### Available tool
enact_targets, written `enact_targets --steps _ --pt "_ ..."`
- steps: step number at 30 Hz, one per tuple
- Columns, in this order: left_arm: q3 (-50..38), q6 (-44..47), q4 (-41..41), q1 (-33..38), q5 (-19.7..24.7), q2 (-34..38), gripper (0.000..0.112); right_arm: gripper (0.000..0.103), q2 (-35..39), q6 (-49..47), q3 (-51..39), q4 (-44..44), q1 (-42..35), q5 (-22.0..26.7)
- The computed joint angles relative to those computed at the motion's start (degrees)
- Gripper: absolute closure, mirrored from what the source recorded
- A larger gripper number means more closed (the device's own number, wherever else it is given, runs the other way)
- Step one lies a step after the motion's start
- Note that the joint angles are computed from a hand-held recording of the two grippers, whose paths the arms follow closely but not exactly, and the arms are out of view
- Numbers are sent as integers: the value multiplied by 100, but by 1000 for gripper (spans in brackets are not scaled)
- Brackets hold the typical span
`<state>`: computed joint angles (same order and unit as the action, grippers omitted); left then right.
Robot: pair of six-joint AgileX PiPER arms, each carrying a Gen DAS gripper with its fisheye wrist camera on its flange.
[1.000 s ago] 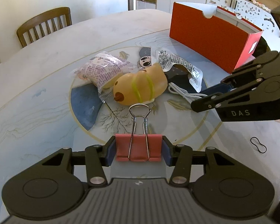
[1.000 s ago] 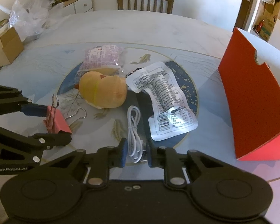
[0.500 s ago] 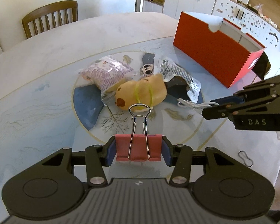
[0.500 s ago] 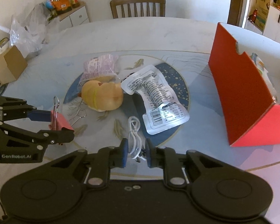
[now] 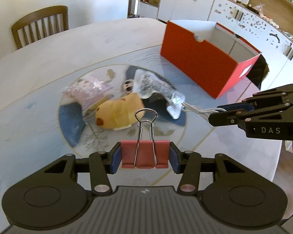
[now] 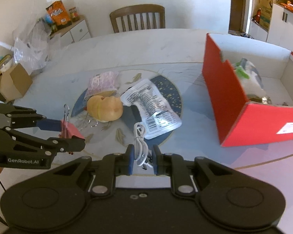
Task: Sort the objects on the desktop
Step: 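Carry the binder clip and USB cable with both tools over the red shoebox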
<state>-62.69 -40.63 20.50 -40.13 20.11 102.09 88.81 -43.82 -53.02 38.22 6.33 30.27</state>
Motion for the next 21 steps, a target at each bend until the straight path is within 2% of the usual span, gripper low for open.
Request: enact_targets --steps 13,21 --pt "-1077 560 -548 -428 565 247 64 86 -612 -666 -46 398 -1115 784" --pt "-2130 727 -620 -671 994 664 64 86 -602 -1241 -457 685 -2002 1373"
